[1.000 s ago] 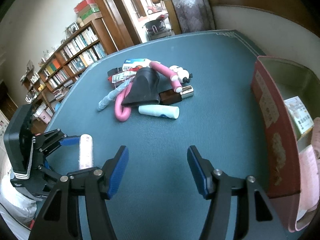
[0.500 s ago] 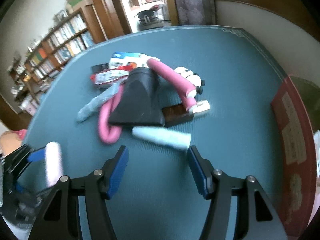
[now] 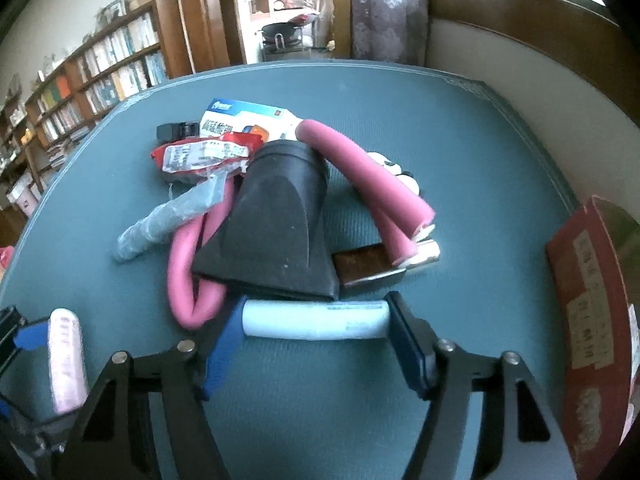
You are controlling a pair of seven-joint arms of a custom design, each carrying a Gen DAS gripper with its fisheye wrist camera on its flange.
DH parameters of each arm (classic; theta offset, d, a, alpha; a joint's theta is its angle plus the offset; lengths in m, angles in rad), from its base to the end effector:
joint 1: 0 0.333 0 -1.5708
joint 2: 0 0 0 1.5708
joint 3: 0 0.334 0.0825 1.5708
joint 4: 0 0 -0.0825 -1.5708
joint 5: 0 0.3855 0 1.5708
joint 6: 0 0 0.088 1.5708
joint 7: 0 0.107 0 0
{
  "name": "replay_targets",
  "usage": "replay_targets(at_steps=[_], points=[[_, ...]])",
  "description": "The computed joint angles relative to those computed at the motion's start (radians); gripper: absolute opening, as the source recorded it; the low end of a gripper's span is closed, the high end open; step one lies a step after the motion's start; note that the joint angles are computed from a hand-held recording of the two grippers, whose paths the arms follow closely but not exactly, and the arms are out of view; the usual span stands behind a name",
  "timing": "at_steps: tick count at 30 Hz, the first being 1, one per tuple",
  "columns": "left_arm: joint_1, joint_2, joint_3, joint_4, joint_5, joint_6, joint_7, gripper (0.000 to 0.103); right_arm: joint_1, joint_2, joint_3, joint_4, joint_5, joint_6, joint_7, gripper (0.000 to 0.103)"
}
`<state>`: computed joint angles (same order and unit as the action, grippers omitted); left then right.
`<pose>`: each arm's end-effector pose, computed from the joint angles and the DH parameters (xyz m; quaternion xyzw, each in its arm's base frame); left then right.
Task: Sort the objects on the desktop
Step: 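Grasp the white-blue tube with the right tool while the left tool holds the curler, then carry the curler and tube to the red box and open both tools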
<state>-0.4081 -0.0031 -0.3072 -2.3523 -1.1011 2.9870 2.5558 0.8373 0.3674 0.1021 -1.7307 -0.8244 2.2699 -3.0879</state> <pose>0.4346 -0.2944 0.3943 -0.4121 0.8378 -0.3514 0.0685 0.4226 0.5339 0.4095 -0.5979 0.7340 -0.2344 0.2209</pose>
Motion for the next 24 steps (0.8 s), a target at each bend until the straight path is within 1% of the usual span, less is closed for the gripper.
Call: replay_targets(at_steps=[4,9,12,17,21,24], points=[[-0.004,0.001,-0.004,-0.005,0.023,0.019,-0.021,0.075,-0.005,-0.047,0.002,-0.070,-0.031,0.065,0.054,0.072],[-0.010,-0.006,-0.007,-0.019,0.093,0.050,-0.085,0.075,-0.009,-0.115,0.024,-0.151,-0.074,0.097,0.139,0.072],[-0.019,-0.018,-0.004,-0.020,0.083,0.050,-0.088,0.075,-0.013,-0.156,0.045,-0.196,-0.108,0.096,0.197,0.072],[-0.047,-0.037,-0.003,-0.017,0.070,0.055,-0.089,0.075,-0.023,-0.236,0.087,-0.264,-0.172,0.057,0.305,0.072],[-0.076,-0.047,-0.005,-0.006,0.089,0.056,-0.096,0.075,-0.032,-0.312,0.130,-0.320,-0.215,-0.025,0.381,0.072],[-0.099,-0.049,-0.009,0.010,0.104,0.055,-0.099,0.075,-0.048,-0.374,0.166,-0.367,-0.220,-0.090,0.423,0.072]])
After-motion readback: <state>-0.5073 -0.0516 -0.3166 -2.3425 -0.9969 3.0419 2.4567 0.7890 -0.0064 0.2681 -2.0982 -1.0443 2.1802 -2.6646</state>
